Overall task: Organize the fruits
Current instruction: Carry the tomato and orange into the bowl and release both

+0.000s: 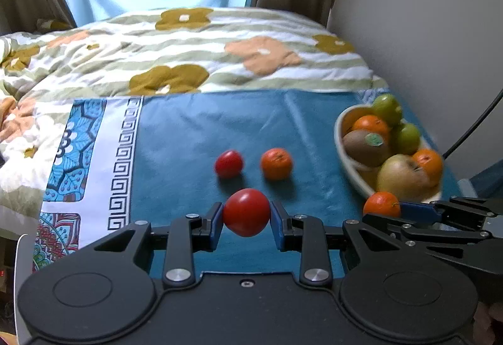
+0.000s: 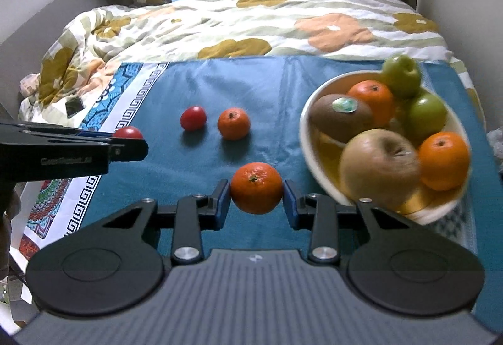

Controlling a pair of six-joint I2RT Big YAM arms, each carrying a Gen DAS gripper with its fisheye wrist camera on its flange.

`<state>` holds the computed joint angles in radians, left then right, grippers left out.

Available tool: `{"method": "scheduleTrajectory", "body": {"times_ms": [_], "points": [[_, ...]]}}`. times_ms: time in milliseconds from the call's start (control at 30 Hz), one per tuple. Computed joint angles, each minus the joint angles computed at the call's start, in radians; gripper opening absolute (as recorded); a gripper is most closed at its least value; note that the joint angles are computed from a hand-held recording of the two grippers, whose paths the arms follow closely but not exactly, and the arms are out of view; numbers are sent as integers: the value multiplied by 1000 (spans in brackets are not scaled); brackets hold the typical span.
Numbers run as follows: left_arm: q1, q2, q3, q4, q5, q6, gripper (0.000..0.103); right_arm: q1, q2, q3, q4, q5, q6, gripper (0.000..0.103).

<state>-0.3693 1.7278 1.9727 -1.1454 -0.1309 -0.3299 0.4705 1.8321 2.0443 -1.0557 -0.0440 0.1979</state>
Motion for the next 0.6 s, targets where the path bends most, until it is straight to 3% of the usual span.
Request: {"method": "scheduleTrajectory", "body": {"times_ms": [300,600], "points": [[-84,39,117,0,-53,-47,35,-86,-81,-50,4,-20,-27,51],[-159,189,349,-40,-83,-64,35,-193,-105,-54,8,-47,-123,51]]}}
